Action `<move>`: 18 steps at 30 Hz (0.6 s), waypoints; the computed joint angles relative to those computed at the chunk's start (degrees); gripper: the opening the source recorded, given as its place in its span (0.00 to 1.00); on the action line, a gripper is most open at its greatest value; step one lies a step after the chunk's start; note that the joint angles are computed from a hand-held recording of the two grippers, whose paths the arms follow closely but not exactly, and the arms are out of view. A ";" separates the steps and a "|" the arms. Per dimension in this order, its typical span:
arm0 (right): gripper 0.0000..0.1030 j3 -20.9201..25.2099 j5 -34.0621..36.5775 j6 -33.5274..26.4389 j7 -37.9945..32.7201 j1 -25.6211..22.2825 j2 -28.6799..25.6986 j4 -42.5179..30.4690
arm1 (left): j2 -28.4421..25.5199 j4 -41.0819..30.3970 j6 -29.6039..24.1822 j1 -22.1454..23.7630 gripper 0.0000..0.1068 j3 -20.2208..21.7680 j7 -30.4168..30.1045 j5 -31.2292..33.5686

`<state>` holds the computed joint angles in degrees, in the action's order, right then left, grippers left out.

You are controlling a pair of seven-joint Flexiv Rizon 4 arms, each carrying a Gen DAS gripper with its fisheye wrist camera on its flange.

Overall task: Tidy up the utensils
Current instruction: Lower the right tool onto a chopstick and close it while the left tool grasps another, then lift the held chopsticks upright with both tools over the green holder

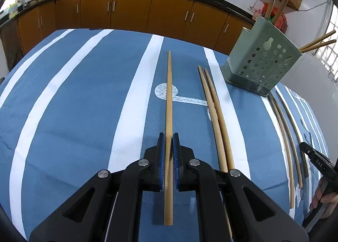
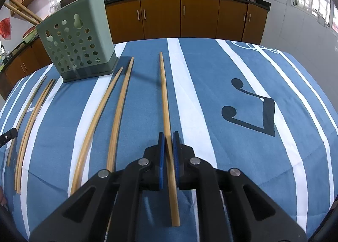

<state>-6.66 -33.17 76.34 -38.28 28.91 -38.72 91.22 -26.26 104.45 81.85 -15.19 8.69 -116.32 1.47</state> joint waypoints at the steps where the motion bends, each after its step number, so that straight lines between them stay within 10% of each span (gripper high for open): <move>1: 0.10 0.04 0.04 0.08 -0.06 -0.06 0.04 0.07 | -0.01 -0.05 -0.06 -0.09 0.08 0.09 -0.08 0.08; 18: 0.14 -0.52 0.13 1.11 0.84 0.24 0.86 1.71 | 0.16 -4.73 -8.42 -5.62 0.08 5.99 -6.21 11.20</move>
